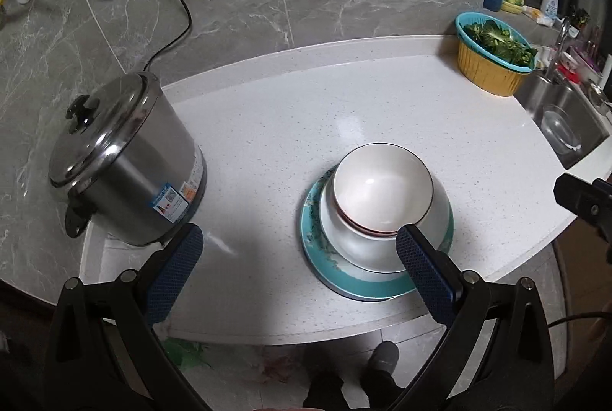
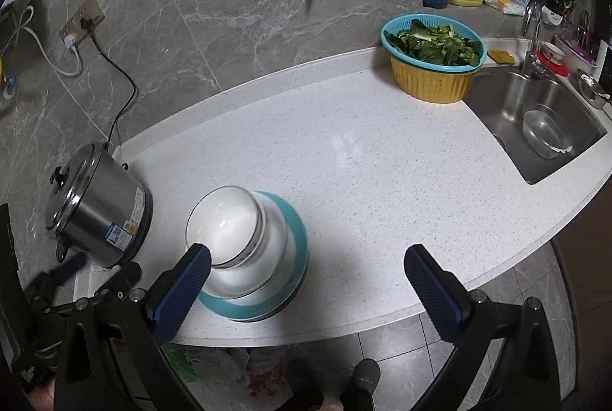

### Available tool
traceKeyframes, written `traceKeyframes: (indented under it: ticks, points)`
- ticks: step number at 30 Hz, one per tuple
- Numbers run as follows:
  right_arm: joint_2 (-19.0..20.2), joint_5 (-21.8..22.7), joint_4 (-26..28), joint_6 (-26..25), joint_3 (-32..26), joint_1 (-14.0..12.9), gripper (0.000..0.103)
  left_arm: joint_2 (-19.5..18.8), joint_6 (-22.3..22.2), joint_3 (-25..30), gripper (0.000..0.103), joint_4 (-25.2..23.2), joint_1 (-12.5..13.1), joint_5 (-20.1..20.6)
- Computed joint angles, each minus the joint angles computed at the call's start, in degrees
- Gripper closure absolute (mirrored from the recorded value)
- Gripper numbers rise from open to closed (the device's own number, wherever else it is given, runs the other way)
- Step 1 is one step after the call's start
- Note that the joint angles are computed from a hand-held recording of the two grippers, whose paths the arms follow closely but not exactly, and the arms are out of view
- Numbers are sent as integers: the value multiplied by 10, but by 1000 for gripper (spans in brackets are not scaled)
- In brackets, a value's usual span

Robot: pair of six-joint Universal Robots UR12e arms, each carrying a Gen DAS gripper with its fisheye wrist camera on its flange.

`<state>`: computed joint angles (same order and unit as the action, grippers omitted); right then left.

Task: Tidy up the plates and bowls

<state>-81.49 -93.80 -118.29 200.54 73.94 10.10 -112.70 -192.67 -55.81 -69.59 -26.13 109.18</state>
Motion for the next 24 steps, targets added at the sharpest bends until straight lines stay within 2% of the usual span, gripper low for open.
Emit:
traceKeyframes:
  ticks: [1,3,6,10,13,24]
  points:
    - [1,-7,3,3,-2,4,0,3,-3,0,0,-5,7,-24]
    - [3,-18,4,10,-7,11,0,7,-7,-3,0,-9,14,-48]
    - [6,-38,1,14,-13,22,0,13,2,-8,0,-12,18,-42]
    - [9,-50,5,13,-20,32,0,19,12,-16,0,-11,24,-54]
    - [11,-56,6,13,-23,36,0,23,20,-20,0,-9,31,-88]
    - [8,-82,21,19,-30,38,0,20,42,-13,0,-11,24,-109]
